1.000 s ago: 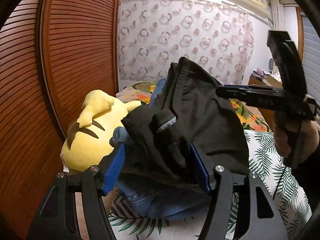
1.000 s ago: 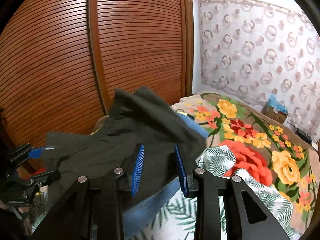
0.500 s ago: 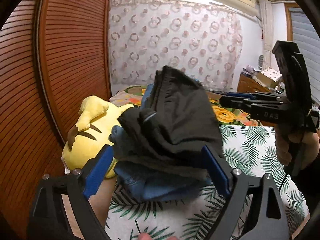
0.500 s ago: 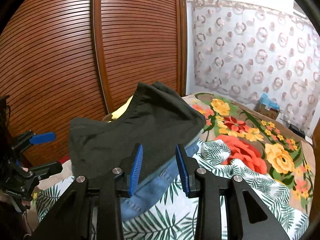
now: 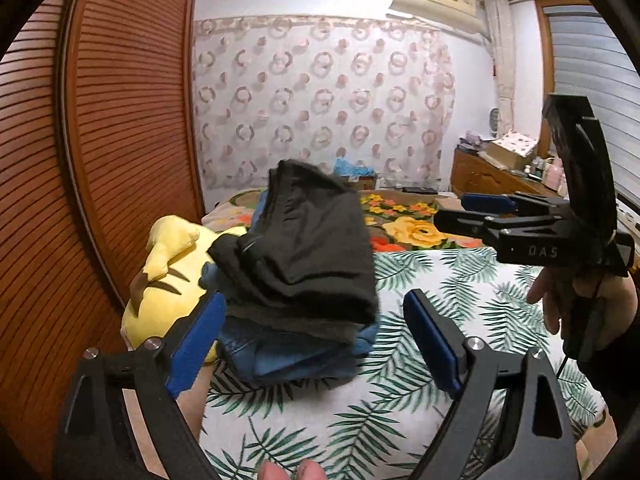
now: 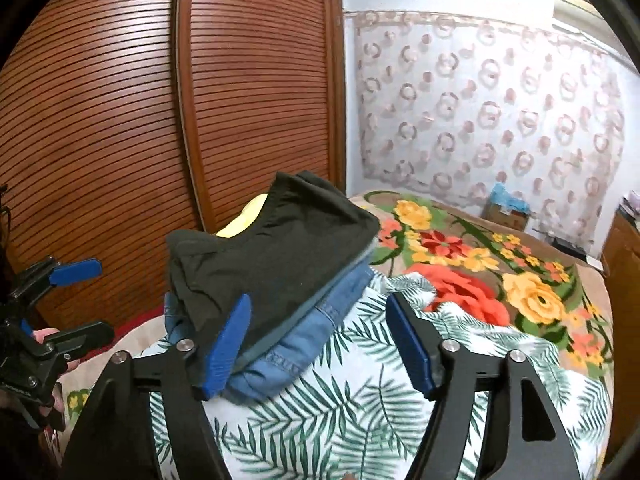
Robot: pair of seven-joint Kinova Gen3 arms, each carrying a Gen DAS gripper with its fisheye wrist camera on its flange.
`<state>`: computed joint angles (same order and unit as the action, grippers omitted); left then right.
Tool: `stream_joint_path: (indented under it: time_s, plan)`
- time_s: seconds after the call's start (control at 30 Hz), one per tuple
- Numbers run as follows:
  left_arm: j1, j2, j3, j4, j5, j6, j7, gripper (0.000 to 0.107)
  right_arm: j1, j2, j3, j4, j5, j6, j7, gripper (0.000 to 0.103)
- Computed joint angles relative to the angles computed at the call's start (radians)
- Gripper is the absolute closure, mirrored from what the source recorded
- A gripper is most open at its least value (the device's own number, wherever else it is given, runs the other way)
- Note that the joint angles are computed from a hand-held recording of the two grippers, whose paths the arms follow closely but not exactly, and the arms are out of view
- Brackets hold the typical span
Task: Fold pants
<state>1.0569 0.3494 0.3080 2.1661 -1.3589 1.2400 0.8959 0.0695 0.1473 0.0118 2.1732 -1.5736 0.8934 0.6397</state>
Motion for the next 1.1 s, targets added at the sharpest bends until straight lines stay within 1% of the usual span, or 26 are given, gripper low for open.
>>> stream_joint_path:
  time_s: [0.1,0.17,0.27,0.3,0.37,0.47,0.6,0.77,0.9,1.1]
  plan:
    - [0.018,0.002,0.008,-0.016,0.001,0.019,-0.016,0.017,0.024,-0.037,0.021,0.048,-0.017,0.013,0.019,0.024]
    - [0.029,0.003,0.011,-0.022,-0.004,0.026,-0.020,0.017,0.052,-0.066,0.046,0.095,-0.023,0.041,0.047,0.023]
    - [0.048,0.014,0.014,-0.042,-0.002,0.046,-0.032,0.017,0.087,-0.101,0.078,0.135,0.018,0.074,0.043,0.023]
    - [0.053,0.017,0.014,-0.048,-0.004,0.047,-0.034,0.017,0.102,-0.114,0.090,0.158,0.018,0.087,0.063,0.023]
    - [0.059,0.018,0.014,-0.052,-0.014,0.037,-0.026,0.017,0.122,-0.143,0.106,0.196,0.015,0.093,0.092,0.023]
    - [0.068,0.020,0.013,-0.060,-0.021,0.030,-0.018,0.017,0.156,-0.165,0.136,0.222,0.047,0.124,0.088,0.023]
    - [0.082,0.041,0.006,-0.111,0.018,0.049,-0.059,0.017,0.214,-0.200,0.184,0.261,0.088,0.176,0.093,0.023]
    - [0.100,0.038,-0.002,-0.114,0.001,0.031,-0.036,0.017,0.257,-0.242,0.213,0.302,0.118,0.190,0.085,0.023]
    - [0.118,0.050,0.000,-0.139,0.002,0.042,-0.053,0.017,0.286,-0.278,0.234,0.335,0.123,0.189,0.077,0.023]
    - [0.140,0.078,-0.011,-0.187,0.017,0.039,-0.081,0.017,0.308,-0.374,0.249,0.387,0.133,0.140,0.028,0.023]
